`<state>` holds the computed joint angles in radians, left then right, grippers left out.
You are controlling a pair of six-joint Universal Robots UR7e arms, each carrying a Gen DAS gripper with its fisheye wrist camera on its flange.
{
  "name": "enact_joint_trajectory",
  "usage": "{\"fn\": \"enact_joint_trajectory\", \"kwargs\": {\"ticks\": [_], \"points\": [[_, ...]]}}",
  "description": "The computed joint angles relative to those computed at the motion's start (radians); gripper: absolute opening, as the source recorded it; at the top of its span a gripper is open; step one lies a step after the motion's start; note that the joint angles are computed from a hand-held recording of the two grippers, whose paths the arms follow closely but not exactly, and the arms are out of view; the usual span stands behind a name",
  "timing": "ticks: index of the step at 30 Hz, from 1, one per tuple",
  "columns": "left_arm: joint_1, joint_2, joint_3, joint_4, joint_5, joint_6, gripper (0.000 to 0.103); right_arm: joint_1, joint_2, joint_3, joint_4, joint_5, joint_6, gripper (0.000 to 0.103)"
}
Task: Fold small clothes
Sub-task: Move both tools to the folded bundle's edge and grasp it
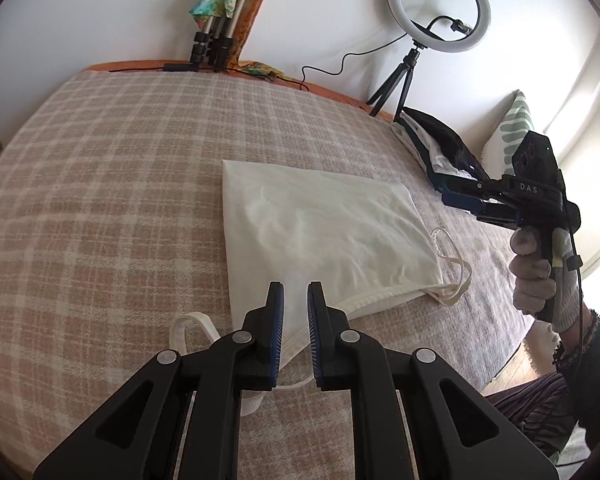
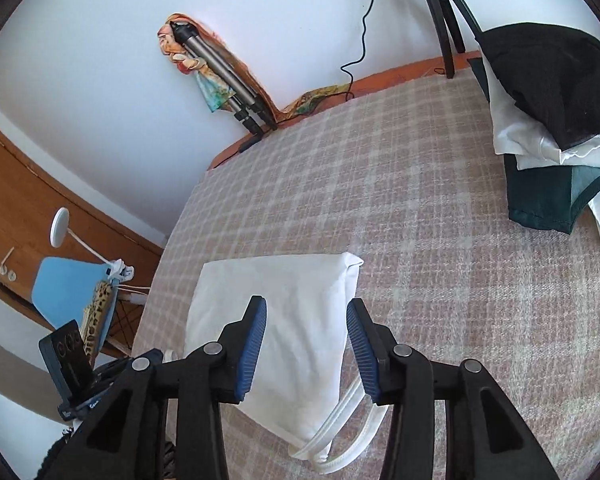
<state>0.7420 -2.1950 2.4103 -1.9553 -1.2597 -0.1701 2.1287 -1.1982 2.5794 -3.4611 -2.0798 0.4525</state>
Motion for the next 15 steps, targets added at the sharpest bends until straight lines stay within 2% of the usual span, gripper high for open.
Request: {"fn": "enact_joint_trajectory", "kwargs": {"ticks": [5, 9, 13, 15], "points": [[-0.048, 0.026, 0.026, -0.007, 0.015, 0.025, 0.01, -0.131, 0.024, 0.015, -0.069, 0.129, -0.024, 0.037], [-0.022, 0.074, 0.034, -0.026, 0.005, 0.036, 0.01, -0.175, 0.049, 0.006, -0.057, 0.178, -0.057, 0.032], [-0.025, 0.096, 0.04, -0.044, 0.013, 0.055, 0.01, -0.218, 0.076, 0.016, -0.094, 0.268, -0.089, 0.025], [-0.018, 0.102, 0.039, -0.049, 0.011, 0.058, 0.01, -0.218, 0.085, 0.011, -0.096, 0.278, -0.101, 0.024]]}}
